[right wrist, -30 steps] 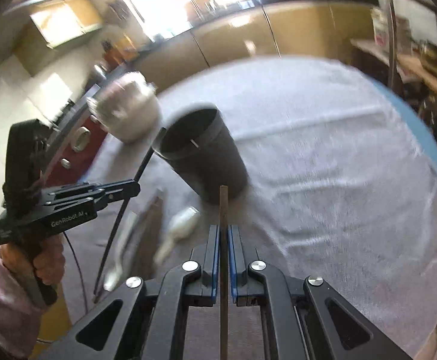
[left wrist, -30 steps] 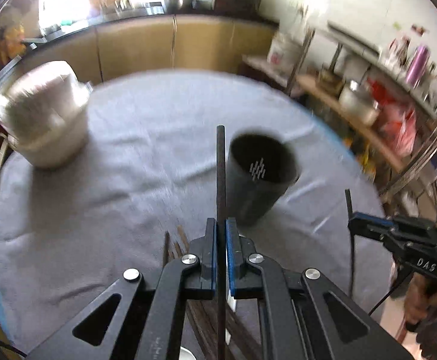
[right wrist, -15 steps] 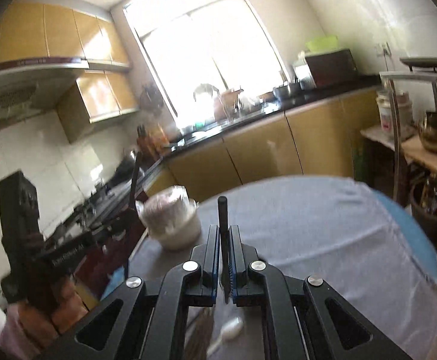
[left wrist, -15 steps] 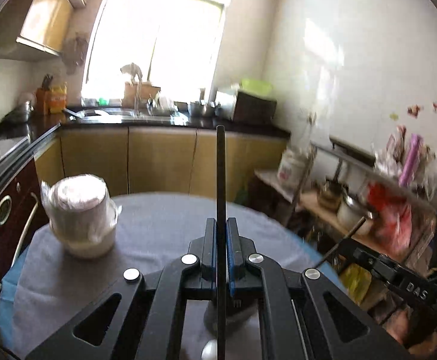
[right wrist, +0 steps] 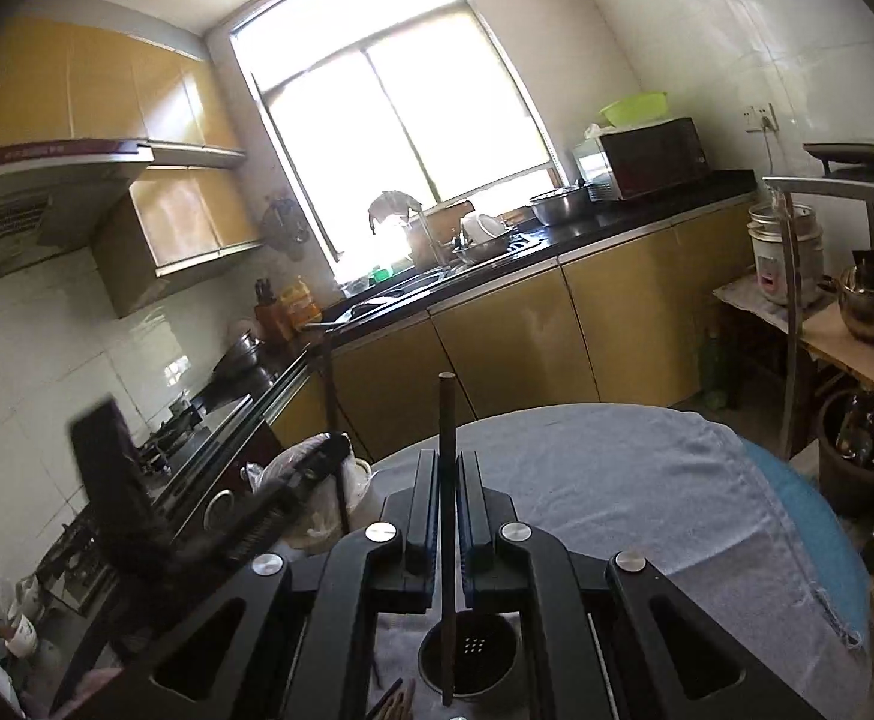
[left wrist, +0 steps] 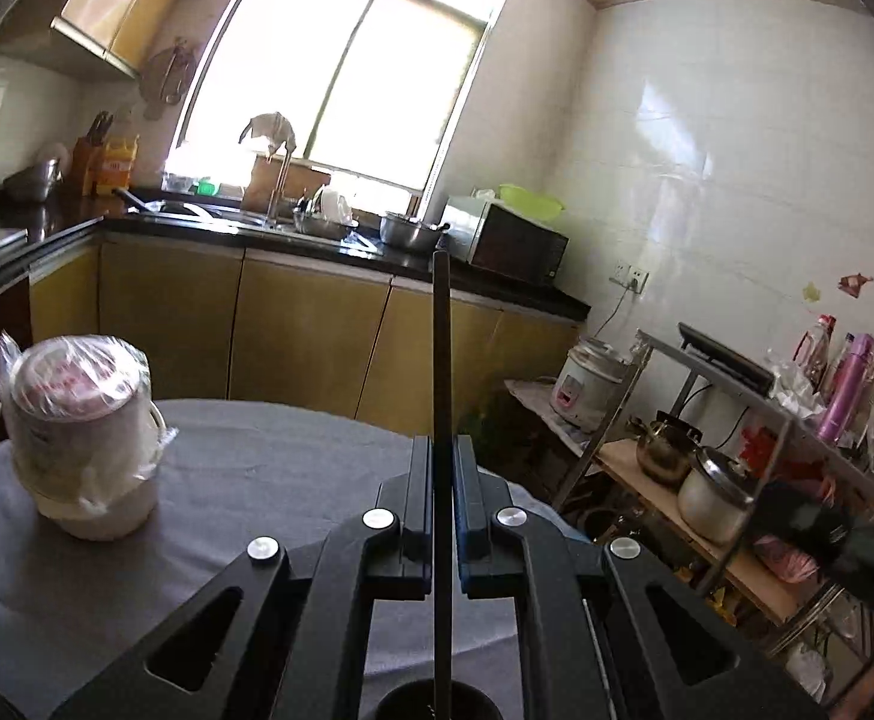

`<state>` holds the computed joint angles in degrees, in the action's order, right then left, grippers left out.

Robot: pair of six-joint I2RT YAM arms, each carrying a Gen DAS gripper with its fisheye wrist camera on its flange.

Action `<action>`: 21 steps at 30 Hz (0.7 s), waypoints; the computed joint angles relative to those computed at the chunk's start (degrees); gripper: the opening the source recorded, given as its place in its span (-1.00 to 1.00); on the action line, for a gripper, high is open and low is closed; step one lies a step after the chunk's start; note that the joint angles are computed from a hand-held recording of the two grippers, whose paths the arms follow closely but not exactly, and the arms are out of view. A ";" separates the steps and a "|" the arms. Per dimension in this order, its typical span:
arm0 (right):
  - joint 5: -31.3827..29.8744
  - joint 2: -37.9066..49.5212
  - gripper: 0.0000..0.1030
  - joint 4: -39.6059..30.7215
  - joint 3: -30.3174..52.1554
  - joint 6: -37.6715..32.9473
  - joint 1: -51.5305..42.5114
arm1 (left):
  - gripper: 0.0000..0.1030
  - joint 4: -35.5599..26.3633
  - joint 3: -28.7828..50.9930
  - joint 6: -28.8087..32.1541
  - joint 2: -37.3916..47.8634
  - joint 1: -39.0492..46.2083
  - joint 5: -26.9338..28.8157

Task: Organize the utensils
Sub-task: 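Raise the chopsticks and lower them into the black holder with both tools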

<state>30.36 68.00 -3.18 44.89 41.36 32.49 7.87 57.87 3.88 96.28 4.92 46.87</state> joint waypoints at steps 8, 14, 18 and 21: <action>-3.43 0.88 -0.88 4.48 -1.83 0.63 -4.40 | -0.88 7.08 -1.28 -1.09 6.36 -2.70 -4.77; -4.29 2.86 -0.88 5.11 0.45 -0.06 -5.53 | -0.88 9.20 -1.87 -0.59 9.19 -2.53 -5.35; -2.78 2.96 -0.88 5.12 1.69 -1.26 -4.79 | -0.88 9.27 -2.54 0.32 10.40 -2.30 -5.14; -1.80 3.85 -0.88 3.87 2.25 -1.79 -3.70 | -0.88 9.06 -3.16 0.87 10.52 -1.79 -4.19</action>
<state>28.55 71.85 0.70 47.14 39.57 28.79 16.93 54.70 4.76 106.80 3.14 42.67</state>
